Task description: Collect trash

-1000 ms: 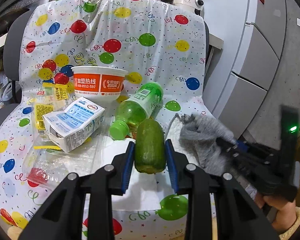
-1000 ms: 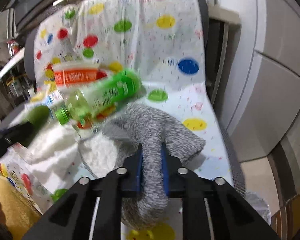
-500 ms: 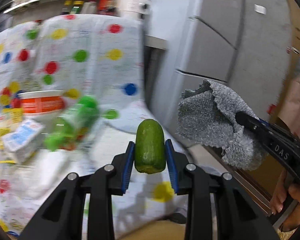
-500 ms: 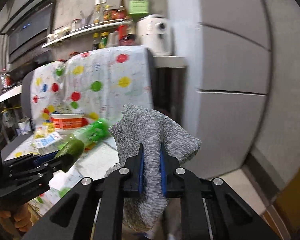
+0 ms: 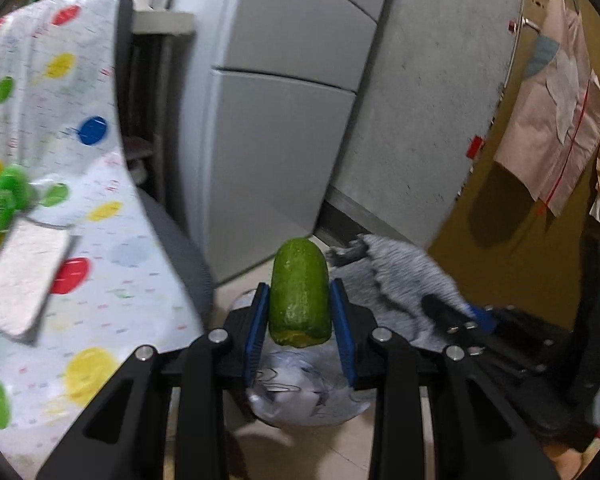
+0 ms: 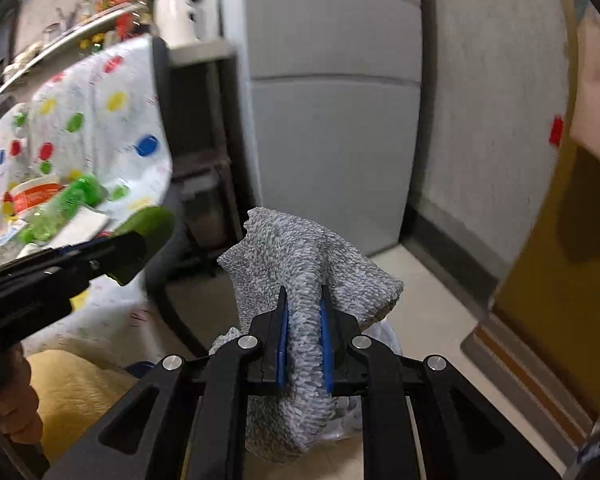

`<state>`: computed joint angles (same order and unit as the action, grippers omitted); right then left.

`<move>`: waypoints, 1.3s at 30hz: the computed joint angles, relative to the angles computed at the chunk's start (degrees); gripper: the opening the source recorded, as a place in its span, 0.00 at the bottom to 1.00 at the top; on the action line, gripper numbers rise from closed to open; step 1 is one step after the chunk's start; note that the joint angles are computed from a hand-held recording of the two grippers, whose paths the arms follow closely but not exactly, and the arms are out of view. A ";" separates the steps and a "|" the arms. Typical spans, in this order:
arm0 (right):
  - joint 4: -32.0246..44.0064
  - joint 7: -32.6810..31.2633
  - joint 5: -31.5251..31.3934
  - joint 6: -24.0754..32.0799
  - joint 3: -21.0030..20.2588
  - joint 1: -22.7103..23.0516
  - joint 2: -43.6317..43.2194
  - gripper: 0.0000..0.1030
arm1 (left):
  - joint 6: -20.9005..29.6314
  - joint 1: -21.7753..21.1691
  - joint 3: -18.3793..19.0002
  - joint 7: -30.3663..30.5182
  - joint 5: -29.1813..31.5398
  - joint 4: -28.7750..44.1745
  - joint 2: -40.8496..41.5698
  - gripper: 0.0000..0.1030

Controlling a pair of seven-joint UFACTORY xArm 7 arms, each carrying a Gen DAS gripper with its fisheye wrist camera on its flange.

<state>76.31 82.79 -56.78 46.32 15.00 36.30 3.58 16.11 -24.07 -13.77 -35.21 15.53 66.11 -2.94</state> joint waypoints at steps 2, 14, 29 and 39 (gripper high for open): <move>-1.10 0.09 2.19 -2.76 -1.00 -1.31 0.71 0.16 | 0.68 -0.38 -0.02 1.40 -0.82 2.71 2.97 0.29; -1.41 1.22 7.54 -10.38 -5.96 -2.81 4.35 0.69 | 2.27 -4.11 3.13 3.36 2.41 11.23 10.66 0.62; 4.69 2.88 -2.46 1.47 2.40 -0.42 -0.68 0.69 | 7.28 4.23 2.65 -3.09 6.13 -6.79 -12.35 0.62; 34.46 -13.45 -1.55 0.14 1.54 11.29 20.29 0.69 | 21.11 18.49 1.56 -2.69 5.01 -18.92 -35.64 0.62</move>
<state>110.76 69.34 -58.33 46.46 16.54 47.59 23.88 37.22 -5.58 -12.21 -37.90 20.54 47.20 -38.58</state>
